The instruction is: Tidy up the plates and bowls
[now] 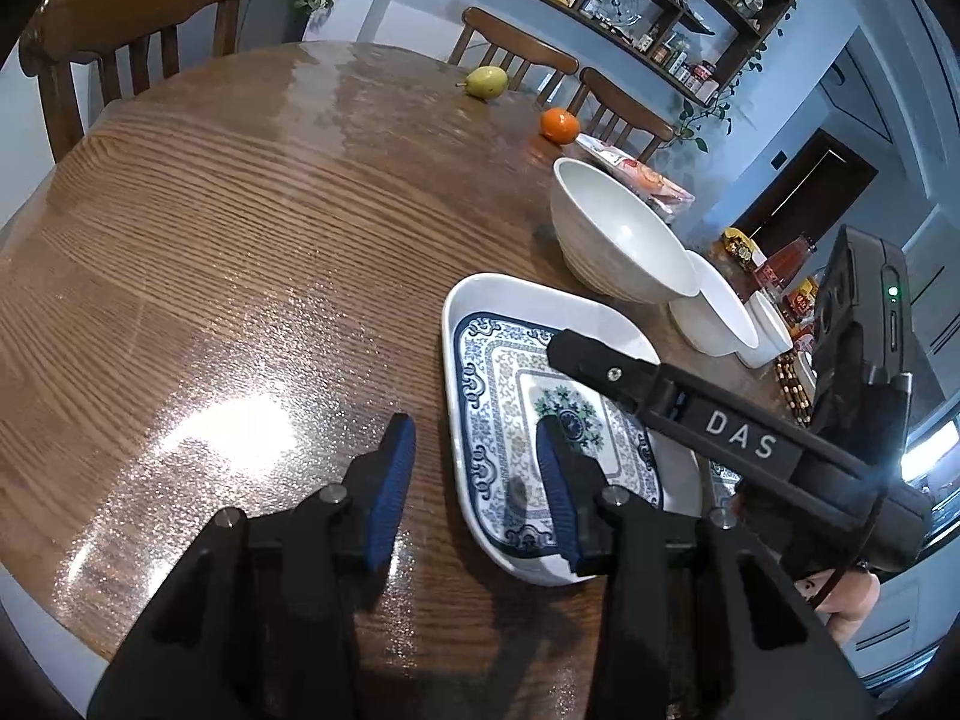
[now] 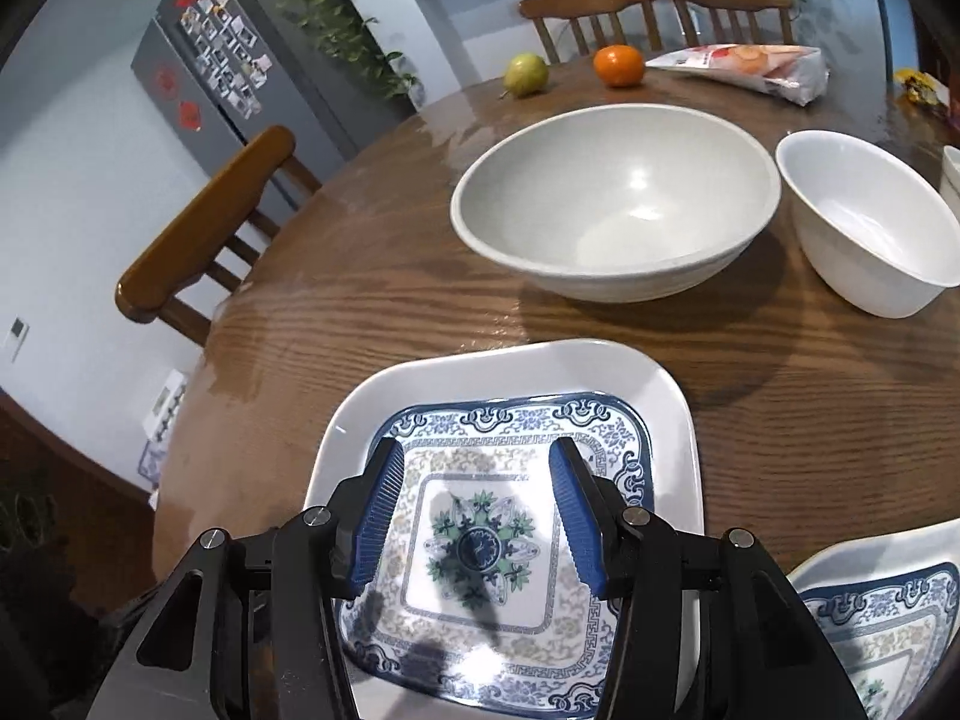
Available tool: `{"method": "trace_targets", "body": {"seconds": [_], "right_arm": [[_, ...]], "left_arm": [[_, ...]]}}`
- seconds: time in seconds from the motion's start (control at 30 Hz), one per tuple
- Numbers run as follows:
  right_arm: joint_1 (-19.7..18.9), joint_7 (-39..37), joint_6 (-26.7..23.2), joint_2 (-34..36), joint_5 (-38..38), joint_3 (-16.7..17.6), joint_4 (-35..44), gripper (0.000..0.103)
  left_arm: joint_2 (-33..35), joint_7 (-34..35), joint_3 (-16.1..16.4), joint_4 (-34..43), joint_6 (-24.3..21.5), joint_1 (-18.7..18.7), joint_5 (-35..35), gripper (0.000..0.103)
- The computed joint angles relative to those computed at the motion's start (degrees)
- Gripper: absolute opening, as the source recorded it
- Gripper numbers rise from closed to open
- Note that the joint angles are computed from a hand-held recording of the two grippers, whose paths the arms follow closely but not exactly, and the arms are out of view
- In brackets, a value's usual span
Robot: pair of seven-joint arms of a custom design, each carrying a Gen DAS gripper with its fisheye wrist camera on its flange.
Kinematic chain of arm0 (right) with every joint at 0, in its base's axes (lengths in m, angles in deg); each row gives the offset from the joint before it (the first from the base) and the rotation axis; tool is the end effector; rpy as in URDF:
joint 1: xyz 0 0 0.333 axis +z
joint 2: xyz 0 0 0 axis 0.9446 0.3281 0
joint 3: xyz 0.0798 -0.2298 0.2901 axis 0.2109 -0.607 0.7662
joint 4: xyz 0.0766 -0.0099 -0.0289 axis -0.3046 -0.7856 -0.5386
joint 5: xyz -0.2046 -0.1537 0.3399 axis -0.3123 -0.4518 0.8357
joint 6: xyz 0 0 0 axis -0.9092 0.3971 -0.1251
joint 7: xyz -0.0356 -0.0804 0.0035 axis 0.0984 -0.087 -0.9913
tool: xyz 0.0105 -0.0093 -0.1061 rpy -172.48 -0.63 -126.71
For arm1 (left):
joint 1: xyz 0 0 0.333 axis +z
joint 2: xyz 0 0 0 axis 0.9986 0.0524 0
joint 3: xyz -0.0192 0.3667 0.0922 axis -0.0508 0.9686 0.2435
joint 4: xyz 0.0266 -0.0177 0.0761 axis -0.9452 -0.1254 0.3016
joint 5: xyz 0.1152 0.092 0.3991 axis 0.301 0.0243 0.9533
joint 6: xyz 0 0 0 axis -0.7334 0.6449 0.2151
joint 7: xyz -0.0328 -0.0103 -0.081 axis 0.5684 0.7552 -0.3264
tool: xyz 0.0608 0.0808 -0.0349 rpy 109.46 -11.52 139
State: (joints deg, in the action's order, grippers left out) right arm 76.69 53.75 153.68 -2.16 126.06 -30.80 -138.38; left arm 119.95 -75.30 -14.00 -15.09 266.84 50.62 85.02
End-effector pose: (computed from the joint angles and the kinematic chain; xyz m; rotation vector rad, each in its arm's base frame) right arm 0.6746 0.2856 0.2847 -1.7196 1.6035 -0.2055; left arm 0.6367 -0.4869 0.2892 -1.9977 1.8972 -1.2051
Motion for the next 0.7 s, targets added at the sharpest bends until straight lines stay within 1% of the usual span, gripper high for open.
{"method": "trace_targets", "body": {"seconds": [0.03,0.13,0.17,0.2,0.27,0.33,0.47,0.53,0.57,0.6,0.67,0.7], "right_arm": [[-0.42,-0.19,0.1,0.14,-0.21,0.56,-0.05,0.052],[-4.77,-1.49,0.28,1.53,-1.63,5.86,-0.17,0.052],[-7.03,-2.17,0.0,2.3,-2.4,8.52,-0.23,0.052],[-7.52,-2.4,-0.19,2.47,-2.56,9.19,-0.24,0.052],[-7.21,-2.52,-0.36,2.38,-2.46,9.12,-0.25,0.052],[-7.08,-2.91,-0.59,2.37,-2.49,9.24,-0.23,0.052],[-7.28,-3.41,-1.85,1.85,-1.34,9.41,-0.32,0.052],[-6.46,-3.35,0.04,0.82,-0.38,8.56,-1.17,0.052],[-5.95,-2.96,1.96,0.12,-0.04,8.06,-1.93,0.052],[-6.01,-2.16,4.33,-0.61,-0.05,8.11,-3.05,0.052],[-7.31,-0.1,7.58,-1.22,-1.03,9.28,-4.72,0.052],[-6.99,1.18,8.67,-1.84,-0.75,8.65,-5.39,0.052]], "left_arm": [[-0.23,-0.35,0.9,-0.36,0.33,-0.68,0.04,0.039],[-0.55,-0.74,2.05,-0.81,0.47,-1.62,0.0,0.039],[-0.75,-1.6,3.84,-1.12,0.34,-3.04,-0.14,0.04],[-0.88,-2.16,4.9,-1.37,0.4,-3.84,-0.09,0.04],[-1.05,-3.05,6.16,-1.71,0.33,-4.79,0.05,0.04],[-1.25,-3.67,6.67,-2.08,0.5,-5.06,0.29,0.04],[-1.33,-3.63,5.24,-2.0,0.29,-3.92,0.63,0.04],[-1.34,-3.6,5.1,-1.96,0.46,-3.74,0.87,0.04],[-1.38,-3.68,5.35,-1.94,0.41,-3.92,0.96,0.04],[-1.39,-3.97,5.94,-1.92,0.45,-4.41,1.01,0.04],[-1.31,-4.4,6.8,-1.7,0.32,-5.08,1.16,0.04],[-1.22,-4.37,6.62,-1.45,-0.05,-4.99,1.27,0.04]]}}
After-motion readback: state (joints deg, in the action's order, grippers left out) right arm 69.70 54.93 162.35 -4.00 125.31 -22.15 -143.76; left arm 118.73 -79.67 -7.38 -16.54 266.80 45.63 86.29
